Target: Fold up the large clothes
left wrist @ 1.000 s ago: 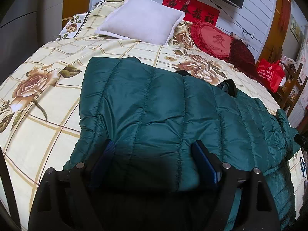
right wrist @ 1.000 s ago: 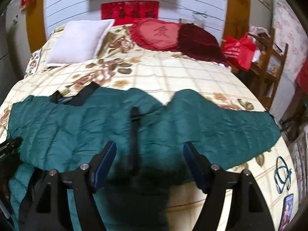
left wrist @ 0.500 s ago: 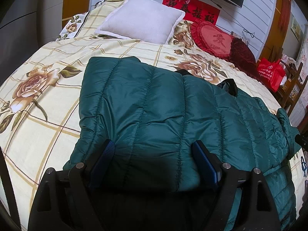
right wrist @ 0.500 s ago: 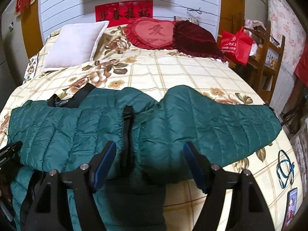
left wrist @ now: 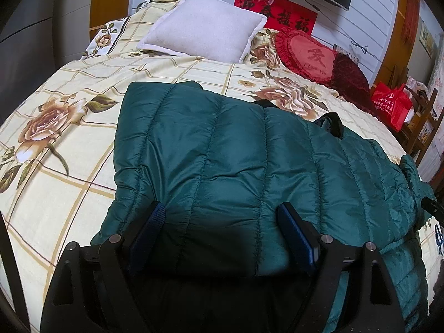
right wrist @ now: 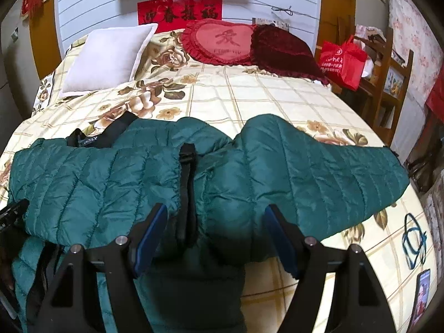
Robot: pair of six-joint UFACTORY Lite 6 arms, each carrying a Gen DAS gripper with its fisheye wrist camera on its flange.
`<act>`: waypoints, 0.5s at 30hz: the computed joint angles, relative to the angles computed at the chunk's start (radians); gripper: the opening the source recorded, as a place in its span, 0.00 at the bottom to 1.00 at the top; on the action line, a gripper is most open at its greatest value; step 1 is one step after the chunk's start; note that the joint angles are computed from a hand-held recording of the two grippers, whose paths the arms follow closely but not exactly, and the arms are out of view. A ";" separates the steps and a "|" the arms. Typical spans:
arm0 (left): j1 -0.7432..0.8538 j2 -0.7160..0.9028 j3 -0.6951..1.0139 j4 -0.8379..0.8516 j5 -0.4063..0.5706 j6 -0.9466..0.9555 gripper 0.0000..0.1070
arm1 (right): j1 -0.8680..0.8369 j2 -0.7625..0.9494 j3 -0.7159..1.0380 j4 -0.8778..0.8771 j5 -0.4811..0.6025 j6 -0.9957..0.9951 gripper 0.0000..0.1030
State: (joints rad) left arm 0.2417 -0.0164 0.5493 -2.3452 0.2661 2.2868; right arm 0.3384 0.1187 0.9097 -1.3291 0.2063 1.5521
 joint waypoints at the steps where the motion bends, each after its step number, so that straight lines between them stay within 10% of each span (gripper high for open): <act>1: 0.000 0.000 0.000 0.000 0.000 0.000 0.72 | 0.005 -0.006 -0.005 -0.010 -0.010 0.014 0.74; 15: -0.004 0.001 0.001 -0.012 -0.002 0.009 0.72 | 0.200 0.296 0.233 0.142 0.028 -0.114 0.73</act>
